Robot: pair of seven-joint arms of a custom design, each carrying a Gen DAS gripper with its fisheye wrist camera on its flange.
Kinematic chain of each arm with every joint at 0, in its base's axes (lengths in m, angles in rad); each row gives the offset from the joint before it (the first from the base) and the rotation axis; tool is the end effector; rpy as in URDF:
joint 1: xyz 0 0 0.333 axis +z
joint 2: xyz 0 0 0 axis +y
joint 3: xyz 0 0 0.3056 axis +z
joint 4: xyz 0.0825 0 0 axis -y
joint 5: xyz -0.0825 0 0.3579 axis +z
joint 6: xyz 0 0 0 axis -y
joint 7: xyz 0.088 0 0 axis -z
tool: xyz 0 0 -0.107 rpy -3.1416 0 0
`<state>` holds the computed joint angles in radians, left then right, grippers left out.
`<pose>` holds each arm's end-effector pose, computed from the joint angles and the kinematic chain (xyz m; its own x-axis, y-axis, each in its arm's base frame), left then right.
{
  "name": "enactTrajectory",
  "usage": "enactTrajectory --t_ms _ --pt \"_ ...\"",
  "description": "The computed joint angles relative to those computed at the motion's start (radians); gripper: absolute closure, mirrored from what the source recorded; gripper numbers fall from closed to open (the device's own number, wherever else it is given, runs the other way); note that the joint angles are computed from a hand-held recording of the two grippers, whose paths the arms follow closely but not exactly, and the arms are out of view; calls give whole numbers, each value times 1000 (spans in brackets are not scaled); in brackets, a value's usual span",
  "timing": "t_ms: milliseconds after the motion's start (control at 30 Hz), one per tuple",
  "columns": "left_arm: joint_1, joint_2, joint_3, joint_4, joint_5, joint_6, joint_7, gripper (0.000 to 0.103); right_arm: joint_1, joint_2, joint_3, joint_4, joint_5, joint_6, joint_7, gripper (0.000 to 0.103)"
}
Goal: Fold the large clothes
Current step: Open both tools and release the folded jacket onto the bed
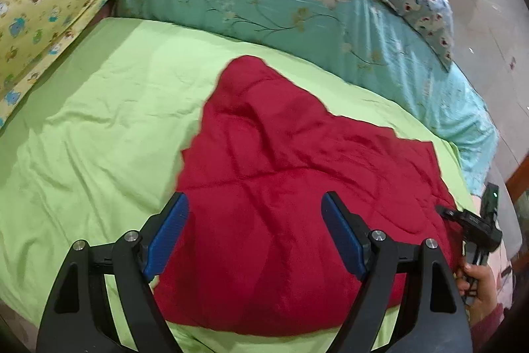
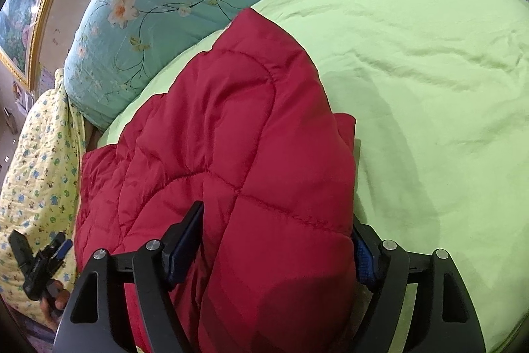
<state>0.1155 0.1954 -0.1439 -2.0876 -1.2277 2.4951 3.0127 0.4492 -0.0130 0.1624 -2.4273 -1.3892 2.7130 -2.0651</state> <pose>0.5710 -0.0085 0.3573 -0.5675 -0.7663 0.3012 -0.6843 0.2355 -0.6901 0.3663 0.2996 0.3313 -0.5316 -0.6982 -0.4795 -0.4986 0.7156 -0.4892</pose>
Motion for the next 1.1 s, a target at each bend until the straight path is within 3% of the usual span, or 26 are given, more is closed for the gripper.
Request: enactTrajectory --t_ms 133,367,733,1100 --pt "-13 -55 -4 -63 -12 -2 55 20 8 -13 8 3 67 -27 -54 23" --pt "-38 -85 13 -102 2 -27 64 20 48 -99 64 9 215 -223 -187 23" --pt "-65 -137 24 -165 3 -47 104 20 115 -81 131 129 262 -428 -319 23" --pt "-101 -176 26 -218 14 -55 156 20 169 68 81 280 263 -337 -493 23"
